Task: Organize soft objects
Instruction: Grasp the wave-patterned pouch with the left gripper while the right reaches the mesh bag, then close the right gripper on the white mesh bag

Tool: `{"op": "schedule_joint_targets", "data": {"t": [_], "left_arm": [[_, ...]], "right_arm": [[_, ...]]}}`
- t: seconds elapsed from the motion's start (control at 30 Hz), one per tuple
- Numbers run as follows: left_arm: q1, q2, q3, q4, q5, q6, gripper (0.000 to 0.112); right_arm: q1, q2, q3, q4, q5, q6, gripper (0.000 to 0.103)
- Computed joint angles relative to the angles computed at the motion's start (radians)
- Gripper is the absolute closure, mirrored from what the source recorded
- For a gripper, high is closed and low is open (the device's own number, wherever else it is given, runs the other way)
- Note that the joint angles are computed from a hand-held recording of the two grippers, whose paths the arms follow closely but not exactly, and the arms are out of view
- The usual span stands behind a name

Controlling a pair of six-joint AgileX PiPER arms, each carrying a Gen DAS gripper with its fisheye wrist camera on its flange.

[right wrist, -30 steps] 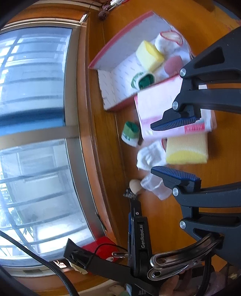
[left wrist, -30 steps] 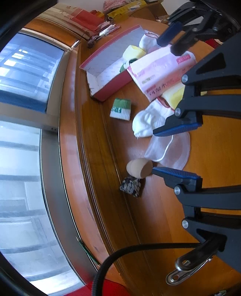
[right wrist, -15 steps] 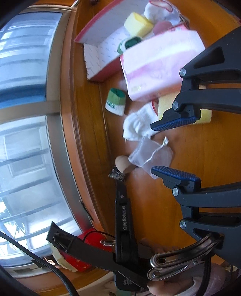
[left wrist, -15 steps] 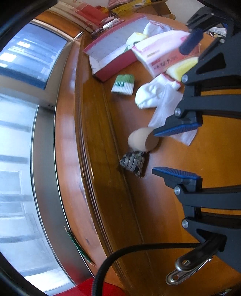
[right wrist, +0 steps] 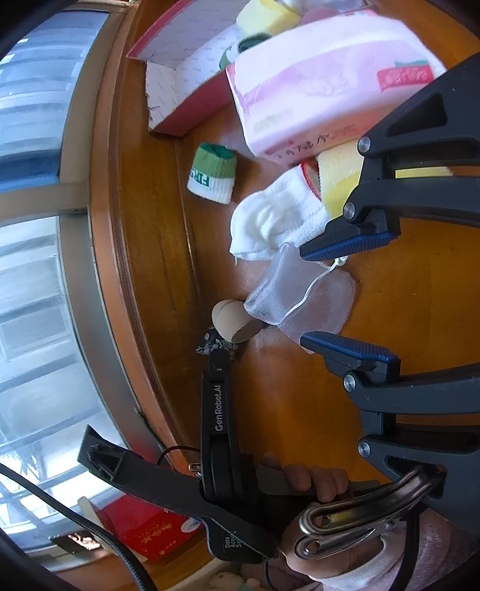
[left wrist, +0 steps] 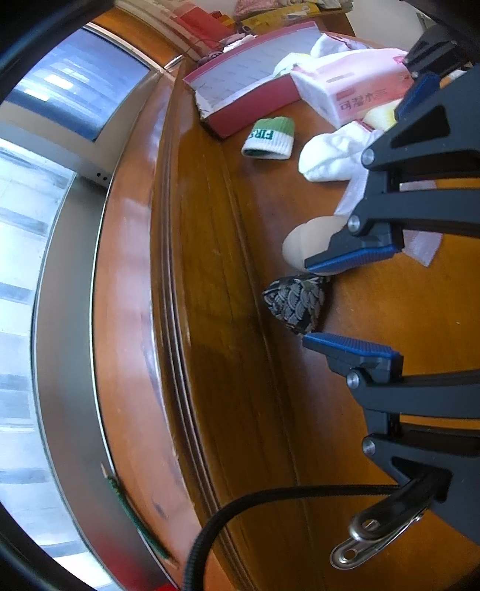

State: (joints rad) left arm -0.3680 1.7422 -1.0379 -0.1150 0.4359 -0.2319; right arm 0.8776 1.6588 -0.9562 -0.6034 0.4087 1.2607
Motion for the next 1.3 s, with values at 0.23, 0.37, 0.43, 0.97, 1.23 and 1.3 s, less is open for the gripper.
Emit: {"op": "schedule_joint_targets", "data": {"t": [0.23, 0.37, 0.43, 0.97, 1.23, 1.3], "left_arm": [[0.023, 0.051, -0.019, -0.071, -0.03, 0.065, 0.077], [0.021, 0.076, -0.033, -0.064, -0.036, 0.063, 0.077], [0.016, 0.079, -0.033, -0.043, -0.047, 0.05, 0.077], [0.041, 0.079, -0.004, -0.041, -0.089, 0.004, 0.068], [0.037, 0.074, 0.012, 0.035, -0.108, -0.084, 0.068], [0.038, 0.076, 0.011, 0.019, -0.11, -0.074, 0.069]], "right_arm": [[-0.031, 0.059, -0.051, 0.061, -0.015, -0.075, 0.062], [-0.049, 0.078, -0.067, 0.127, -0.028, -0.14, 0.062], [-0.055, 0.084, -0.073, 0.15, -0.033, -0.164, 0.062], [-0.097, 0.101, -0.064, 0.289, -0.081, -0.294, 0.062], [-0.096, 0.153, -0.073, 0.277, -0.109, -0.288, 0.059], [-0.097, 0.161, -0.074, 0.257, -0.113, -0.268, 0.059]]}}
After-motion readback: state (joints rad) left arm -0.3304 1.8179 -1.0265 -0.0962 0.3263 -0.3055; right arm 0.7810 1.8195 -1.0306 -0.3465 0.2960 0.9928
